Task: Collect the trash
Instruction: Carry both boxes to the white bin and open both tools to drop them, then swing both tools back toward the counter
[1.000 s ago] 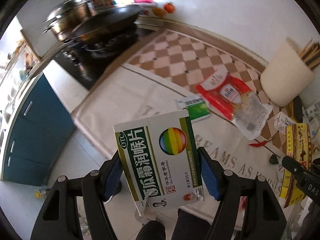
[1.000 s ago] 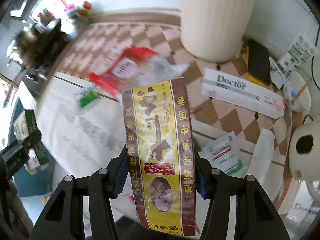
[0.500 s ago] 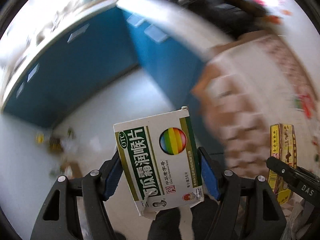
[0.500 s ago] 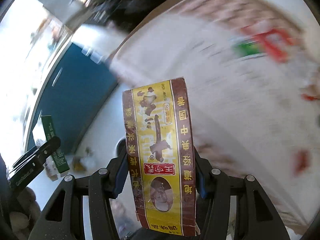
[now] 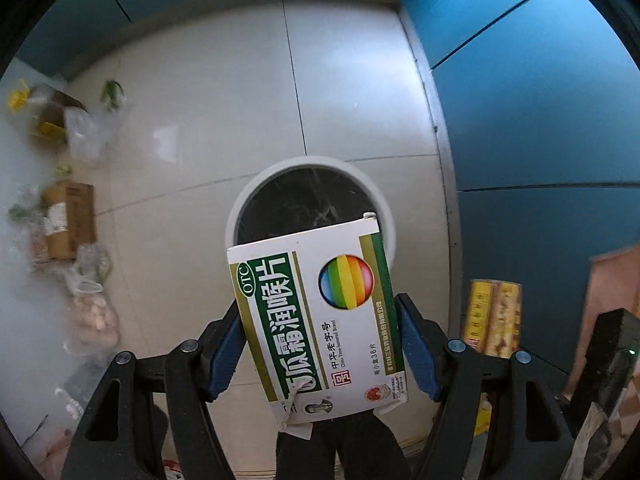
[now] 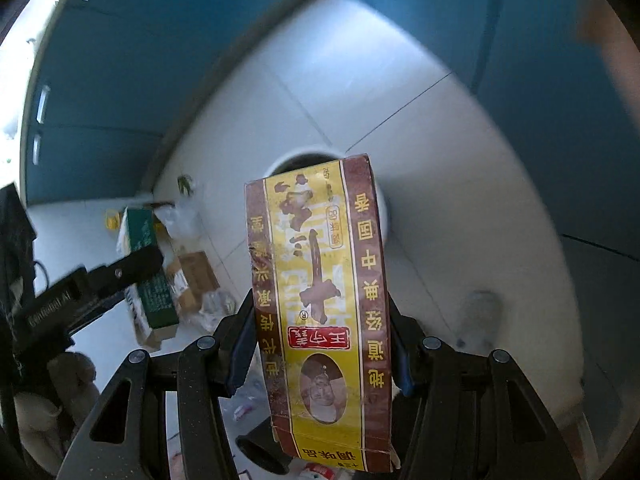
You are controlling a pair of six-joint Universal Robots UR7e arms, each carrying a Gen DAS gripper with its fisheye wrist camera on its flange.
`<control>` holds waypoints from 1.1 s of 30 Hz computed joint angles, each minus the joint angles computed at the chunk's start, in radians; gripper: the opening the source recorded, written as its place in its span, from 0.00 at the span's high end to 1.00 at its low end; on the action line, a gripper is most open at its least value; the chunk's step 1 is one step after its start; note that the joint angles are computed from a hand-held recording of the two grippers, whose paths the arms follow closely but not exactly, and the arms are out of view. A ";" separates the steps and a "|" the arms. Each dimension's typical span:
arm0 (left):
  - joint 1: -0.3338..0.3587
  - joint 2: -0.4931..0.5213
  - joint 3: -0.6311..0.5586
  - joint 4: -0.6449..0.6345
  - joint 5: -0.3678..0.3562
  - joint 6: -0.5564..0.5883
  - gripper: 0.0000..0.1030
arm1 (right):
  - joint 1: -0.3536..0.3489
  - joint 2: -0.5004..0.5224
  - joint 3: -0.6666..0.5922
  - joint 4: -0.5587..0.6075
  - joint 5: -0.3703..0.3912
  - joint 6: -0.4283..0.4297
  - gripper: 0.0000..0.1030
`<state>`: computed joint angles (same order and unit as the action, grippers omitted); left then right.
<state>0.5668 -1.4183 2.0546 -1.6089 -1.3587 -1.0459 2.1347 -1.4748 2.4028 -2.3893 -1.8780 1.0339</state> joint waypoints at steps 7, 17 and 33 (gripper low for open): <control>0.100 -0.017 0.105 -0.096 0.027 0.068 0.07 | -0.240 0.285 0.103 -0.433 0.080 -0.252 0.39; -0.030 -0.064 0.133 0.106 0.210 -0.108 0.01 | -0.288 0.390 0.042 -0.407 -0.014 -0.374 0.00; -0.275 -0.121 -0.090 0.485 0.094 -0.336 0.02 | 0.084 0.141 -0.220 0.410 -0.196 -0.114 0.00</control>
